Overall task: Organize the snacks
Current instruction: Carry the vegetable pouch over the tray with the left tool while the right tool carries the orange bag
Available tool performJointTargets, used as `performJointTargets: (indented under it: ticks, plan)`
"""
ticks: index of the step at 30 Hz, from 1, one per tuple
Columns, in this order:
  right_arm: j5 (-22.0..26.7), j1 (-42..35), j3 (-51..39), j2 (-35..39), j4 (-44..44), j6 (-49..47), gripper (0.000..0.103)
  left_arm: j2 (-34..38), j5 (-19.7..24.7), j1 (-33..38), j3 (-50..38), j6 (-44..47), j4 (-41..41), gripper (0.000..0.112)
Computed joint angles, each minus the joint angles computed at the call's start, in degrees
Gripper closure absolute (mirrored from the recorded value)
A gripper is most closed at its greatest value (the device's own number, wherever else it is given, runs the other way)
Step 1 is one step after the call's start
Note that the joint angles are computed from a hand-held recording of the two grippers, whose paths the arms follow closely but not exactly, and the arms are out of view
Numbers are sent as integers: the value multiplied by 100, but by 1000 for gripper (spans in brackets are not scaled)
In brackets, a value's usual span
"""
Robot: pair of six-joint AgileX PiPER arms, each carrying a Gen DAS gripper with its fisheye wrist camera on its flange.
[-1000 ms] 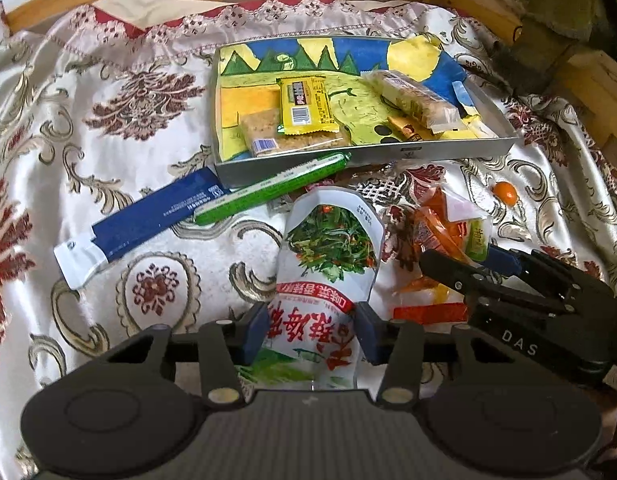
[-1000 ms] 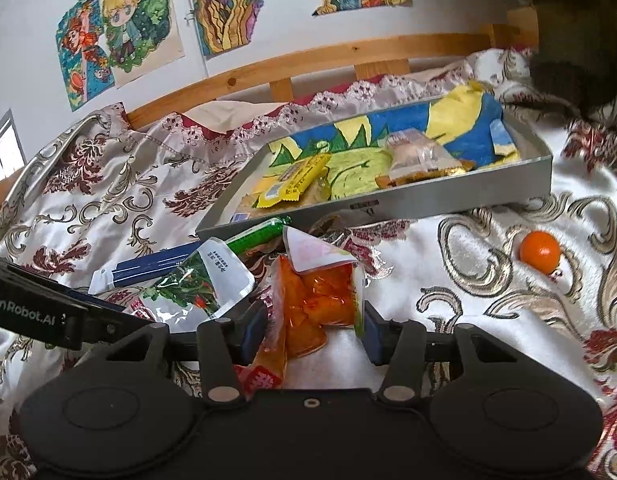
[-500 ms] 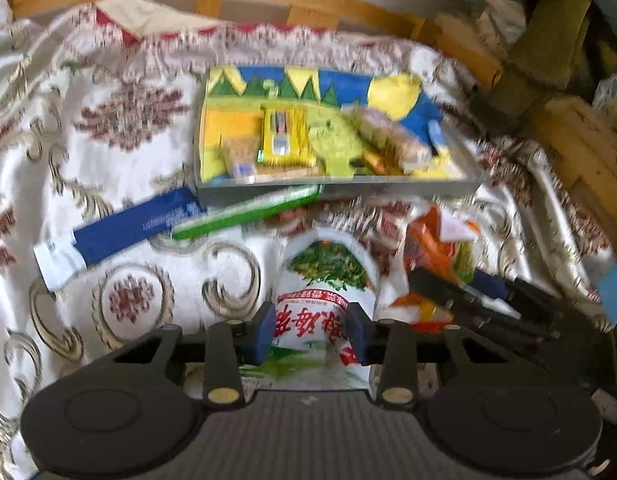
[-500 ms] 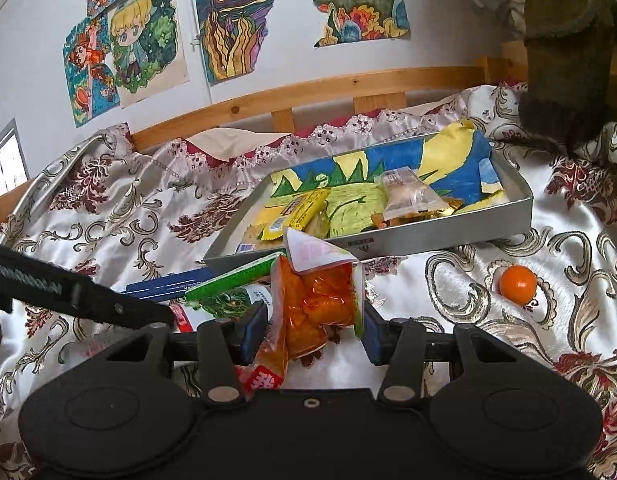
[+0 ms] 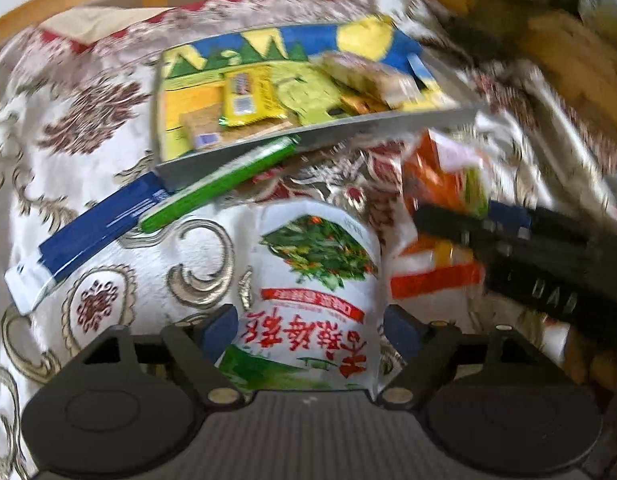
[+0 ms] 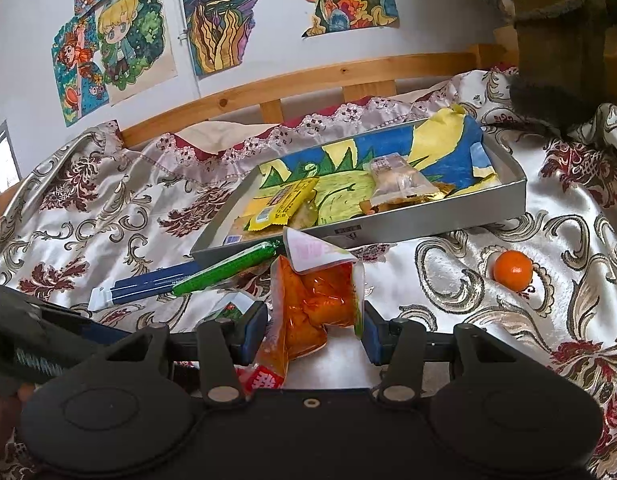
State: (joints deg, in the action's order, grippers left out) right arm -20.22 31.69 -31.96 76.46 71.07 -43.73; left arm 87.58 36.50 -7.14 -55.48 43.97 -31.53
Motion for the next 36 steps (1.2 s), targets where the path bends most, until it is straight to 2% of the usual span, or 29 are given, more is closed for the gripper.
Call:
performJointTargets:
  ticks: [3, 7, 11, 15, 20, 23, 29, 33, 36]
  plan:
    - [-80, -4, -7, -16, 18, -75, 53, -8, -276, -259, 115, -239, 497, 39]
    - [-108, -65, -1, -52, -31, -16, 53, 3, -160, -168, 28, -366, 469, 60]
    - [-126, -94, 10, -97, -6, -28, 53, 11, 49, 67, -62, -246, 84, 71]
    - [-186, -66, 22, -153, -45, 11, 53, -85, 289, 336, -109, 117, -547, 72]
    - [-266, -53, 31, -184, -93, 81, 53, -272, 156, 564, -60, 465, -1278, 72]
    - [-294, -102, -5, -183, -143, 101, 53, -148, 92, 680, -301, 401, -1532, 72]
    - [-5, -558, -516, 137, -1043, 599, 53, 672, -187, 670, -1455, -26, -1765, 71]
    - [214, -970, -1279, 701, -1980, 1110, 52, 1451, -69, 632, -2502, -518, -1710, 71]
    - [388, -1188, -1990, 1274, -2086, 850, 53, 1960, -103, 569, -3148, -876, -1585, 70]
